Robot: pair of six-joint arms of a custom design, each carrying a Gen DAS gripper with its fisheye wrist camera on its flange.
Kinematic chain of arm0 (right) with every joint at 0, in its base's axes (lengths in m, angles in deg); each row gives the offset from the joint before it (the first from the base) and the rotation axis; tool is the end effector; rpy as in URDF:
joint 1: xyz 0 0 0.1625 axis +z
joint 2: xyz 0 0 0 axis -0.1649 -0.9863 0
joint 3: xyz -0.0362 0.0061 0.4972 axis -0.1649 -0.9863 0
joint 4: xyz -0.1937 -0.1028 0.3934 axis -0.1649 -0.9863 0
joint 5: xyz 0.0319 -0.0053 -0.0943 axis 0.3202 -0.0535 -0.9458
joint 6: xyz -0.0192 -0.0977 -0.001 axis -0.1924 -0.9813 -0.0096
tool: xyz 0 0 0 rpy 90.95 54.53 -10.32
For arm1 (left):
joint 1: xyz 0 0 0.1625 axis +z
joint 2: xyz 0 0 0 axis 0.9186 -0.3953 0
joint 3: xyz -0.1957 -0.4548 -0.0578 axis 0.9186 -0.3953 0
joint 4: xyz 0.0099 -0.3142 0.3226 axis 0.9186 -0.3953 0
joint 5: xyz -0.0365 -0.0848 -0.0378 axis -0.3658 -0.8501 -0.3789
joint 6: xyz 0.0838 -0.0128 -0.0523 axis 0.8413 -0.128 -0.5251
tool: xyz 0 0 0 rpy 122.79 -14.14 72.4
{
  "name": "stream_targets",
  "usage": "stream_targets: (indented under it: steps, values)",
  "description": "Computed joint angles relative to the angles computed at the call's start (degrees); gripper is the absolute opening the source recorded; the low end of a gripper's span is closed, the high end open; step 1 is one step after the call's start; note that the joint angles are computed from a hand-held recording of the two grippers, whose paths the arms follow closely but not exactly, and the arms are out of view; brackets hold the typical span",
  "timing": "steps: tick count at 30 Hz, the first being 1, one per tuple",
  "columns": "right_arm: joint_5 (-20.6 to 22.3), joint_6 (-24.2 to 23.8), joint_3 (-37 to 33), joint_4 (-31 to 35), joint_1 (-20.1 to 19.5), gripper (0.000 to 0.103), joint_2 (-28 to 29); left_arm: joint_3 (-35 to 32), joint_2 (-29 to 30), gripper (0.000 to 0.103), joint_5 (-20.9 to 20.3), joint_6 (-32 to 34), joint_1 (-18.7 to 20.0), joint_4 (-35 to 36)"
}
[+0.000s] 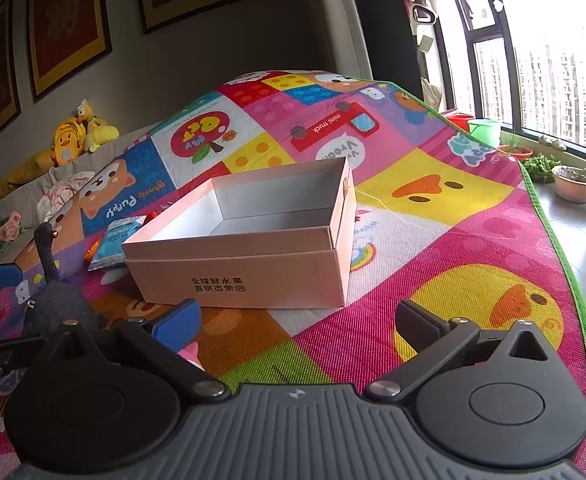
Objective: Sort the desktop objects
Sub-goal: 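Carry the black cat toward the box while the right tool grasps the pig figurine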
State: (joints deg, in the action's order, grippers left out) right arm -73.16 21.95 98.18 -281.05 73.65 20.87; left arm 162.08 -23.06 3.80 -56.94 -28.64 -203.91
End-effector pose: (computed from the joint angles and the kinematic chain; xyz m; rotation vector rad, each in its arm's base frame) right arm -0.1157 -0.6174 0.2938 0.7597 -2.4101 1.2383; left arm -0.3237 -0.5317 -0.0969 0.9041 1.9290 -1.0785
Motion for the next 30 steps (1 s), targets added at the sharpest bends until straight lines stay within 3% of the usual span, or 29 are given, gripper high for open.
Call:
stream_targets:
  steps: [4,5,8,11,20,23,25,30]
  values:
    - [-0.2,-0.2,0.0,-0.1,0.1,0.103,0.1,1.1,-2.6,0.1,1.2,-7.8,2.8,5.6]
    - [-0.4,-0.2,0.0,-0.1,0.1,0.103,0.1,1.6,-3.3,0.1,0.1,-10.3,3.6,7.0]
    - [-1.1,-0.2,-0.1,-0.1,0.3,0.103,0.2,2.8,-5.0,0.101,-8.3,-14.0,6.4,8.0]
    - [-1.9,-0.2,-0.2,0.2,0.5,0.103,0.3,2.4,-4.4,0.101,-11.7,-13.8,8.0,7.0]
    - [-3.1,-0.1,-0.5,0.9,0.9,0.103,0.3,6.3,-4.8,0.101,-16.4,-18.9,5.5,7.6]
    - [-2.5,-0.8,-0.2,0.2,0.8,0.103,0.2,7.4,-4.3,0.101,-16.0,-20.1,4.2,7.5]
    - [-1.5,-3.8,0.6,0.6,0.7,0.103,-0.3,7.8,-4.0,0.101,-15.1,-20.8,3.4,7.9]
    - [-2.6,-13.4,1.5,16.5,1.9,0.101,-4.1,7.7,-3.4,0.101,-10.8,-19.9,2.2,10.7]
